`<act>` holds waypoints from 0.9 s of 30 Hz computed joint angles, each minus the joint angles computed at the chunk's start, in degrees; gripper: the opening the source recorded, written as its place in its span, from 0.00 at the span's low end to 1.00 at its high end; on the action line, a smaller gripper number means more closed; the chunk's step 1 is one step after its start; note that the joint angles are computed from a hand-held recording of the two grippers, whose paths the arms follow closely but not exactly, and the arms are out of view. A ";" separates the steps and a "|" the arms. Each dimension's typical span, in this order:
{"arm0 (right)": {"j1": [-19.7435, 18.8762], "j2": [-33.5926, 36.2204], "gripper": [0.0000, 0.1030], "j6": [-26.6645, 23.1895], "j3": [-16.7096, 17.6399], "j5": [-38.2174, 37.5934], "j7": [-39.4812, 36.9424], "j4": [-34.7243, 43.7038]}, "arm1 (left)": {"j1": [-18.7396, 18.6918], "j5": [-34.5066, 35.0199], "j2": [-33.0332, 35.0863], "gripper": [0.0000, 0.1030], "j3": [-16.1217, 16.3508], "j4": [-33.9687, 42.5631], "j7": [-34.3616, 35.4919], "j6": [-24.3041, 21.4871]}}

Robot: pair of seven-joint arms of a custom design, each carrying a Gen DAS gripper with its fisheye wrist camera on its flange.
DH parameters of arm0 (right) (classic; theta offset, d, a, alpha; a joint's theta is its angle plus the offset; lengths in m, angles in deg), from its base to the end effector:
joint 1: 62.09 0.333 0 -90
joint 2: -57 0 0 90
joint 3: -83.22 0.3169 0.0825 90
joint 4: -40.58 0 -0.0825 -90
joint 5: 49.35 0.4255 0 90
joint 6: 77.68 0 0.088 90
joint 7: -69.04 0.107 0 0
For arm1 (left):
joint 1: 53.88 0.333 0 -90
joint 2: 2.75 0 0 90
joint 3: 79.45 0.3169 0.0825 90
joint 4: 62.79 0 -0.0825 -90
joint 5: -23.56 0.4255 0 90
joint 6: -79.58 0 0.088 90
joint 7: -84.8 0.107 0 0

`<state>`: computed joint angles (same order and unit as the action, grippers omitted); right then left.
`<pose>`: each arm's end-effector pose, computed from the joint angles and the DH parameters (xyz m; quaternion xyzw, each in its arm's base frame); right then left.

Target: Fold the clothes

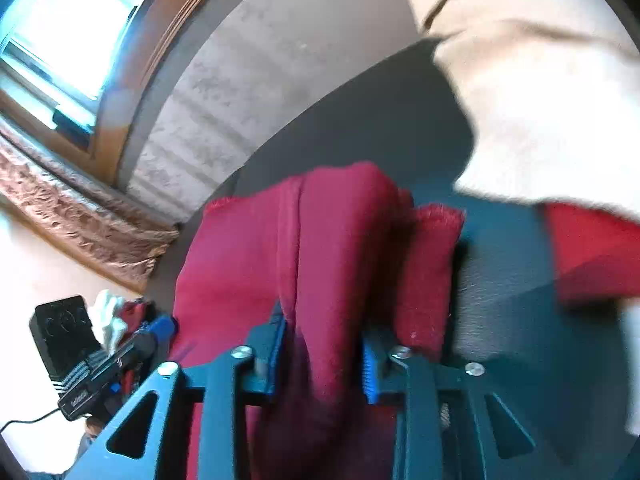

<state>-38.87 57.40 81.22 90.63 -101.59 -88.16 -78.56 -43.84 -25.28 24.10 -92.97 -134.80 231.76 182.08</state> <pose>0.5187 0.3470 0.4698 -0.3902 0.8208 -0.1205 0.3994 0.7448 -0.0700 0.5362 0.3101 -0.8346 0.4421 0.1083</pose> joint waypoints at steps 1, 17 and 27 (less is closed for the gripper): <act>0.87 -0.93 0.65 -5.86 0.85 0.28 -2.73 1.31 | -0.42 0.36 0.93 0.35 0.06 1.57 -0.88 0.29; 9.82 8.62 0.82 -12.72 0.37 1.85 -36.74 11.95 | -12.00 22.98 14.43 0.38 -0.21 19.20 -9.94 4.44; 10.95 10.08 0.95 -12.28 -0.53 -2.12 -36.79 13.17 | -8.49 19.23 13.24 0.37 -2.33 17.68 -11.44 4.53</act>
